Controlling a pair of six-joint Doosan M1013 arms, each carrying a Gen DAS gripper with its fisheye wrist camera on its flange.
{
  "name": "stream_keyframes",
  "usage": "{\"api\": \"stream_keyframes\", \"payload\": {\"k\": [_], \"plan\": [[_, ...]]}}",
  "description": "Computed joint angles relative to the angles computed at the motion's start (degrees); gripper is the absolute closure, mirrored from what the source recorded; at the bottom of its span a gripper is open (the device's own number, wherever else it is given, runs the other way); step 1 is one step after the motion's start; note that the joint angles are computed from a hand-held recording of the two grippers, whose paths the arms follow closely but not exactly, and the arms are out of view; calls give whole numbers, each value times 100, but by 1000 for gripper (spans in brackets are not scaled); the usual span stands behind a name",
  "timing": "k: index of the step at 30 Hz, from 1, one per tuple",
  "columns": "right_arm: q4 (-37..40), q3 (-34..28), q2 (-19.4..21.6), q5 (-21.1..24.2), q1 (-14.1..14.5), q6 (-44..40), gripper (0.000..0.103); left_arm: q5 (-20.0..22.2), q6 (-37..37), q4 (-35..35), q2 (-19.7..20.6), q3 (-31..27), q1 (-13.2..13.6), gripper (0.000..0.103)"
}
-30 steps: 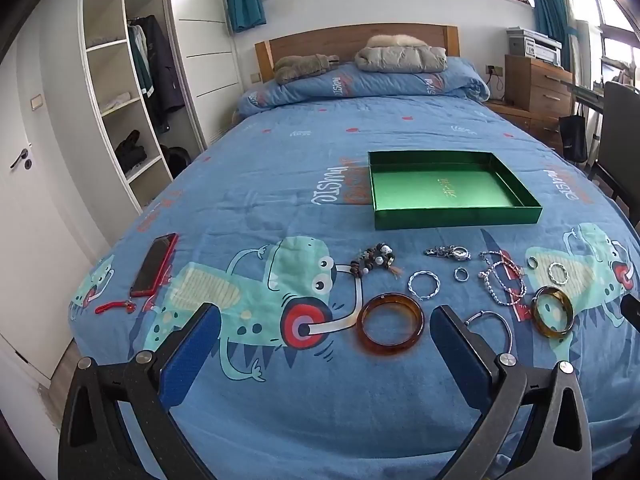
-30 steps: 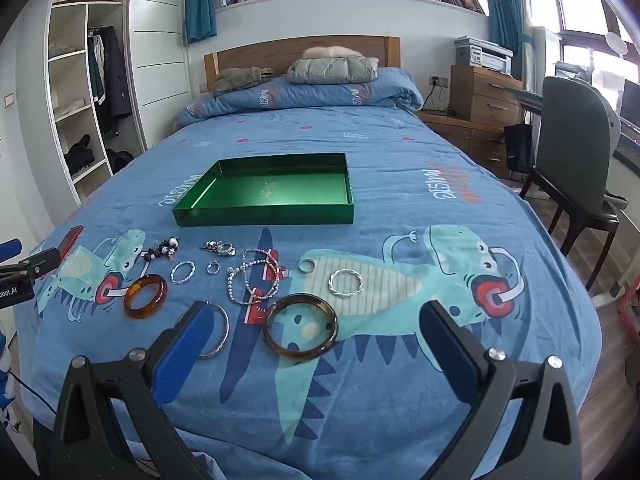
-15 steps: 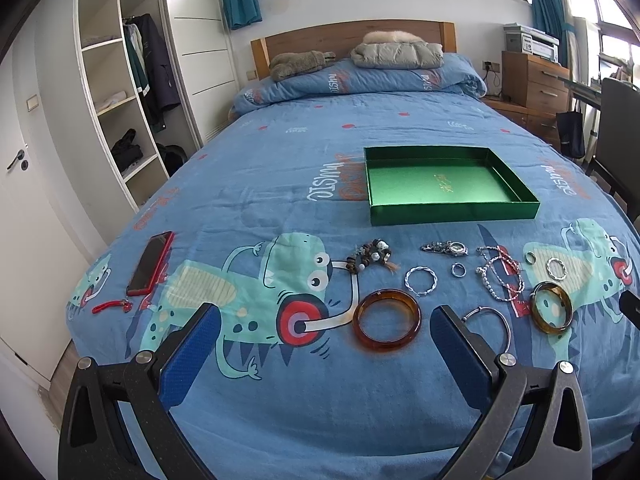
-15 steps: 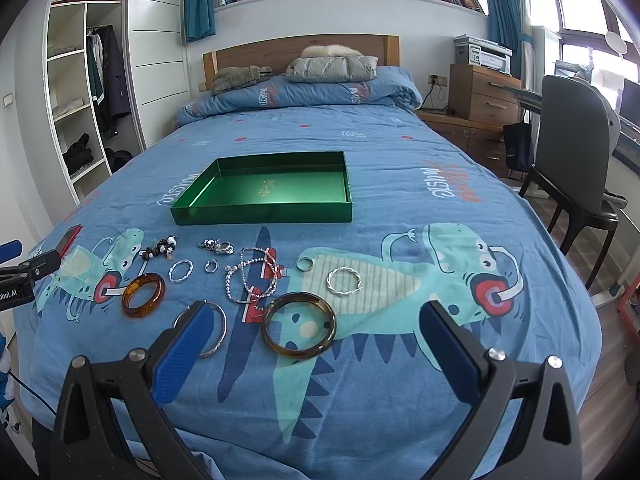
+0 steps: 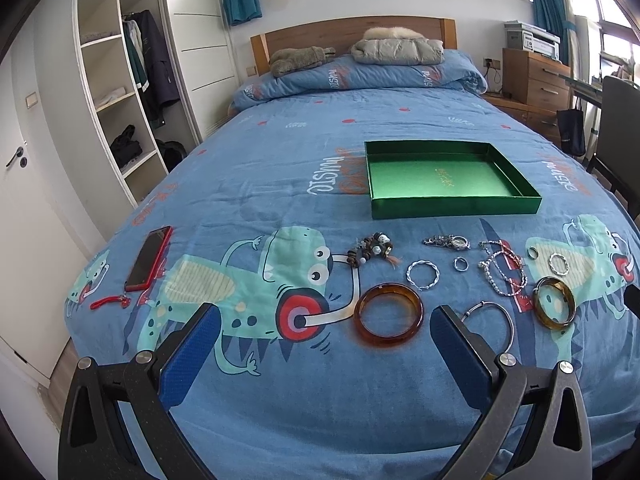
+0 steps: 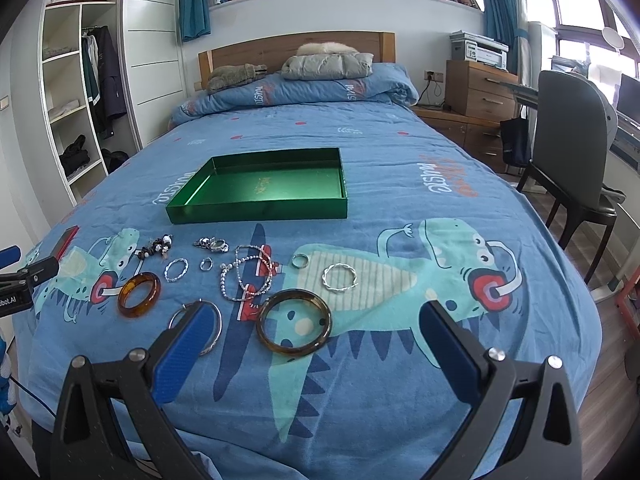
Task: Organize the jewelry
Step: 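Move both tools toward the bangles lying below the green tray, then grasp the plain silver bangle with the left tool while the right tool grasps the dark tortoiseshell bangle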
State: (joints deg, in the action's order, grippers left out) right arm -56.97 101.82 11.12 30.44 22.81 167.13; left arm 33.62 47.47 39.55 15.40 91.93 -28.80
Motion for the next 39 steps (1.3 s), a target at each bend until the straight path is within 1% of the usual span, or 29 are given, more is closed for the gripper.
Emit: {"api": "stream_keyframes", "payload": {"k": [10, 14, 15, 17, 19, 21, 24, 25, 32, 36, 38, 39], "plan": [[-107, 58, -61, -120, -27, 154, 0, -150, -344, 116, -40, 65, 21, 0], [-354, 76, -66, -13, -8, 393, 0, -139, -602, 182, -54, 102, 59, 0], [-381, 84, -69, -1, -8, 409, 0, -128, -547, 66, -54, 98, 87, 0], [-253, 96, -81, -63, -35, 303, 0, -111, -314, -227, -53, 88, 151, 0], [-11, 104, -89, -133, -73, 108, 0, -49, -118, -325, -45, 83, 184, 0], [139, 124, -94, -182, -94, 17, 0, 22, 434, -706, -19, 46, 230, 0], [328, 128, -75, -150, -104, -188, 0, 129, 522, -700, -2, 64, 229, 0], [415, 127, -69, -152, -111, -266, 0, 133, 625, -805, -1, 69, 243, 0], [969, 126, -27, -205, -187, -827, 0, 453, 1383, -1785, 139, -45, 342, 0], [1323, 69, 43, -208, -241, -1232, 0, 672, 1796, -2351, 257, -151, 347, 1], [1570, 20, 95, -216, -281, -1518, 1, 700, 2094, -2679, 304, -195, 327, 2], [1705, -7, 125, -217, -304, -1666, 1, 720, 2264, -2877, 336, -227, 313, 7]]}}
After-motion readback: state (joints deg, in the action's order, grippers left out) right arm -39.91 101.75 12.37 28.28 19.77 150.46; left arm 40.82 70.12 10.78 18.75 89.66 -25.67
